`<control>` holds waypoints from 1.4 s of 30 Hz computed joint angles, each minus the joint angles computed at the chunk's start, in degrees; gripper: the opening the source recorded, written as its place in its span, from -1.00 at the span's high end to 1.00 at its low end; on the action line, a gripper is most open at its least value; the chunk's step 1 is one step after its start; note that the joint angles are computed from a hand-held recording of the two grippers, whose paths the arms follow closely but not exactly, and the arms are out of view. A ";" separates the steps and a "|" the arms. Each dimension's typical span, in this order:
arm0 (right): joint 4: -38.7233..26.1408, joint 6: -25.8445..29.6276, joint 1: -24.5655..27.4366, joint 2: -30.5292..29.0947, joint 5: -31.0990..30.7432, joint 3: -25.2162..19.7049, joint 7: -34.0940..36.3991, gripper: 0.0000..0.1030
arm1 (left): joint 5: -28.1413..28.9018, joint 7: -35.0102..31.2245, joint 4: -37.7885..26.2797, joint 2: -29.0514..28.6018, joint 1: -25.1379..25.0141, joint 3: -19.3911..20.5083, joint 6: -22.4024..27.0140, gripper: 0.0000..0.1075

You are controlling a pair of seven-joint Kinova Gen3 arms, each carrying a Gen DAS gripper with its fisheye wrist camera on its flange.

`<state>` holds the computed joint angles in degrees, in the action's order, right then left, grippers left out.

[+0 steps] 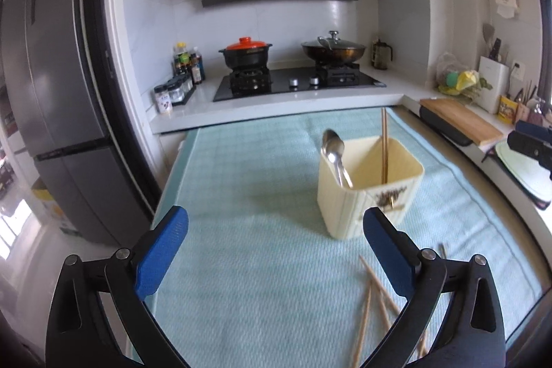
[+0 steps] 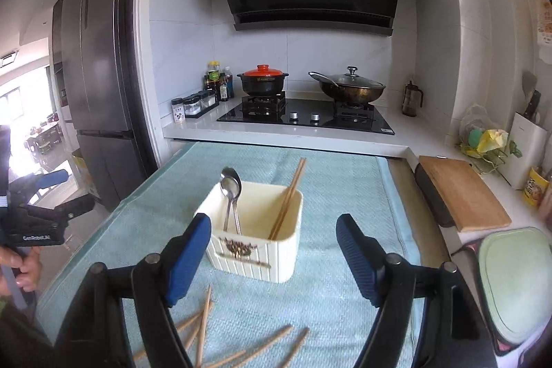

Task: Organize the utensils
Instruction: 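Withdraw both open tools from the caddy back over the towel, then lower both open tools toward the loose wooden chopsticks on the towel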

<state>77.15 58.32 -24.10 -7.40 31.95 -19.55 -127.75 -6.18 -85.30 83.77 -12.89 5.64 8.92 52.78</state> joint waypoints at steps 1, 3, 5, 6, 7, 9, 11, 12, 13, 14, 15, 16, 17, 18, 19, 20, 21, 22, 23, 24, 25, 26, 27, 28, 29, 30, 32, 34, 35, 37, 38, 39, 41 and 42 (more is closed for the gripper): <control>1.86 0.64 0.04 -1.84 0.26 -0.41 -1.25 -0.49 | 0.59 -0.64 1.70 -1.88 0.29 -0.65 0.90 -0.89; 5.54 2.13 1.20 -5.34 1.22 -2.49 -4.29 -0.49 | 1.54 -1.71 5.09 -5.47 0.52 -1.41 2.47 -0.89; 9.04 3.82 3.26 -8.42 2.31 -5.64 -7.61 -0.49 | 1.80 -1.13 8.62 -8.89 -0.20 -0.97 3.59 -0.89; 10.71 4.61 4.27 -9.83 2.30 -7.08 -9.04 -0.49 | 2.06 -0.53 10.04 -10.23 -0.63 -0.68 4.12 -0.89; 12.50 5.19 5.22 -11.27 1.94 -8.37 -10.49 -0.49 | 2.39 0.32 11.63 -11.60 -1.10 -0.30 4.62 -0.89; 15.47 5.90 6.42 -13.56 -0.42 -9.79 -12.14 -0.49 | 3.60 2.25 14.31 -13.85 -1.74 0.24 5.98 -0.89; 18.08 6.69 7.31 -15.35 -3.56 -10.60 -13.12 -0.49 | 5.44 3.47 16.32 -15.34 -1.52 0.02 7.24 -0.89; 19.29 7.01 7.49 -16.10 -5.41 -10.76 -13.24 -0.49 | 6.15 4.06 17.22 -16.01 -1.46 0.12 7.68 -0.89; 20.51 7.16 7.50 -16.88 -7.29 -10.63 -13.02 -0.49 | 6.72 4.59 17.97 -16.45 -1.45 0.25 7.85 -0.89; 21.59 7.31 7.48 -17.40 -9.12 -10.46 -12.60 -0.49 | 7.06 4.83 18.59 -16.69 -1.36 0.46 7.90 -0.89; 22.60 7.47 7.55 -17.79 -10.80 -10.28 -12.14 -0.49 | 7.20 4.78 19.21 -16.98 -1.15 0.62 7.98 -0.89; 23.62 7.69 7.71 -18.24 -12.31 -10.26 -11.74 -0.49 | 7.15 4.69 19.61 -17.03 -1.05 0.90 8.16 -0.89; 24.41 7.89 7.95 -18.35 -13.61 -10.18 -11.24 -0.49 | 6.89 4.62 19.79 -16.79 -1.07 1.42 8.32 -0.89; 24.93 8.26 8.32 -18.45 -14.57 -10.32 -10.93 -0.49 | 6.48 4.53 19.86 -16.53 -1.16 1.88 8.42 -0.89; 25.28 8.41 8.72 -18.52 -15.25 -10.48 -10.77 -0.49 | 6.12 4.73 19.96 -16.33 -1.35 2.46 8.44 -0.89; 25.64 8.19 9.02 -18.79 -15.82 -10.47 -10.65 -0.49 | 6.06 4.80 20.17 -16.27 -1.25 2.60 8.43 -0.89; 25.82 7.90 9.27 -19.14 -16.32 -10.43 -10.50 -0.49 | 6.24 4.81 20.12 -15.99 -1.03 2.56 8.40 -0.89; 25.90 7.50 9.63 -19.40 -16.65 -10.44 -10.38 -0.49 | 6.44 4.89 20.19 -15.83 -0.84 2.49 8.27 -0.89; 25.99 7.06 10.04 -19.58 -16.95 -10.57 -10.34 -0.49 | 6.58 4.99 20.34 -15.74 -0.68 2.45 8.13 -0.89; 26.01 6.70 10.53 -19.57 -17.18 -10.97 -10.43 -0.49 | 6.57 5.10 20.42 -15.58 -0.62 2.58 8.00 -0.89; 25.98 6.33 10.90 -19.38 -17.34 -11.13 -10.30 -0.49 | 6.39 5.23 20.51 -15.47 -0.62 2.81 7.98 -0.89; 25.82 6.17 11.26 -19.05 -17.42 -11.40 -10.20 -0.49 | 6.02 5.48 20.55 -15.30 -0.76 3.28 8.00 -0.89; 25.54 6.20 11.58 -18.59 -17.42 -11.60 -10.08 -0.49 | 5.58 5.56 20.56 -15.25 -0.83 3.50 8.14 -0.89; 25.31 6.25 11.95 -18.06 -17.29 -12.10 -10.28 -0.49 | 5.18 5.69 20.68 -15.30 -0.90 3.75 8.15 -0.89; 25.19 6.19 12.03 -17.65 -17.21 -12.12 -10.27 -0.49 | 4.88 5.74 20.80 -15.35 -0.89 3.85 8.16 -0.89; 25.19 6.02 11.98 -17.37 -17.21 -12.06 -10.34 -0.49 | 4.69 5.69 20.88 -15.39 -0.82 3.73 8.24 -0.89; 25.29 5.53 11.60 -16.93 -17.49 -11.42 -10.41 -0.49 | 4.48 5.75 21.04 -15.31 -0.85 3.43 8.50 -0.89; 25.55 5.12 11.07 -16.52 -17.88 -10.72 -10.42 -0.49 | 4.48 5.81 21.10 -15.01 -0.90 2.97 8.78 -0.89; 25.68 4.98 10.81 -16.30 -18.08 -10.39 -10.44 -0.49 | 4.53 5.92 21.15 -14.83 -0.94 2.82 8.85 -0.89; 25.92 4.72 9.94 -15.92 -18.96 -9.17 -10.11 -0.49 | 4.64 5.98 21.23 -14.48 -0.91 2.49 8.72 -0.89; 26.05 4.47 9.44 -15.80 -19.60 -8.33 -9.82 -0.49 | 4.68 5.92 21.31 -14.29 -0.82 2.40 8.45 -0.89; 26.22 4.12 8.98 -15.74 -20.24 -7.48 -9.52 -0.49 | 4.79 5.56 21.35 -13.96 -0.52 2.24 8.09 -0.89; 26.43 3.40 8.17 -15.42 -21.38 -5.80 -8.54 -0.49 | 4.79 4.38 21.26 -12.81 0.21 2.19 7.53 -0.89; 26.35 3.17 7.93 -15.08 -21.66 -5.20 -7.95 -0.49 | 4.37 4.17 21.07 -12.09 0.24 2.71 7.35 -0.89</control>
<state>103.50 61.49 -16.18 -22.47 10.29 -24.75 -135.70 -1.81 -81.13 104.84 -24.98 5.88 11.63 60.13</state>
